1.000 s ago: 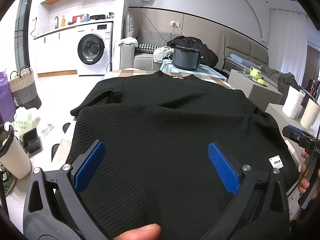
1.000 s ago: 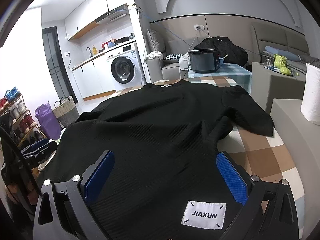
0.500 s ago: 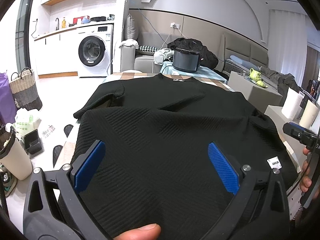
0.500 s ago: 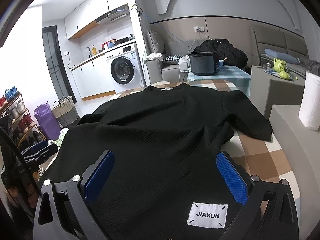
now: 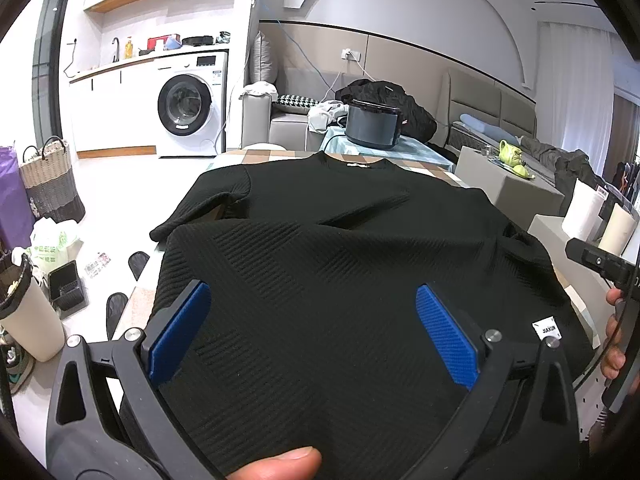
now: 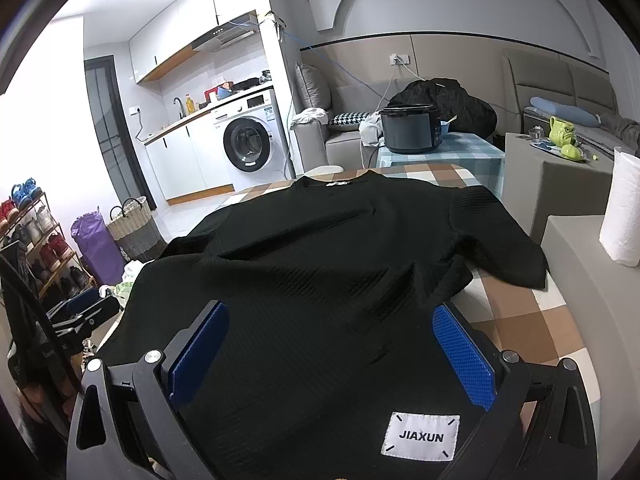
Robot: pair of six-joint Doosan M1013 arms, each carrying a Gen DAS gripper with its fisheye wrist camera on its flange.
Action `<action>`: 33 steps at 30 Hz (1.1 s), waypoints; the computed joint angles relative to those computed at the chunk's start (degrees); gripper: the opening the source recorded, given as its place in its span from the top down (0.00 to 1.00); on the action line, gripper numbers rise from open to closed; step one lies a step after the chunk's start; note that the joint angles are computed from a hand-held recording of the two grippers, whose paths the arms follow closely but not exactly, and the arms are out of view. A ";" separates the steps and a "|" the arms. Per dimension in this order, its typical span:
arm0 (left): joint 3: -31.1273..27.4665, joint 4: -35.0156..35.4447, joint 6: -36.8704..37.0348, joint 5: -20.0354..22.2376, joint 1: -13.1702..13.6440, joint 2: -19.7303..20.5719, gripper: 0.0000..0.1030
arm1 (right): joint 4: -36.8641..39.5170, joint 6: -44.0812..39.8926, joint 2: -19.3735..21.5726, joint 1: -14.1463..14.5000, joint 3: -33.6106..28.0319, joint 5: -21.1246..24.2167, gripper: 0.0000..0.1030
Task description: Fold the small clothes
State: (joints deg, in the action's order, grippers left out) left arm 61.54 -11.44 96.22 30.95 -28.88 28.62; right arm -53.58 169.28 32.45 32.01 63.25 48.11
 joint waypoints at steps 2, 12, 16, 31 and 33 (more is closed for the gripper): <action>-0.47 -0.23 0.09 0.57 0.01 0.28 0.01 | 0.20 -0.36 0.18 -0.08 -0.48 0.24 0.00; -8.29 -1.55 1.16 6.48 0.01 2.59 0.01 | 0.20 -3.75 0.99 -0.27 -5.34 4.13 0.00; -15.35 0.34 -0.29 12.12 -0.14 4.67 0.01 | 2.32 -5.11 0.71 -0.96 -7.65 4.21 0.00; -41.53 7.63 -9.36 30.84 0.50 18.74 0.01 | 9.18 2.57 -0.14 -6.07 -5.65 3.36 0.00; -43.05 7.35 -9.90 31.37 0.84 20.12 0.01 | 10.13 5.95 -0.53 -7.34 -4.13 4.15 0.00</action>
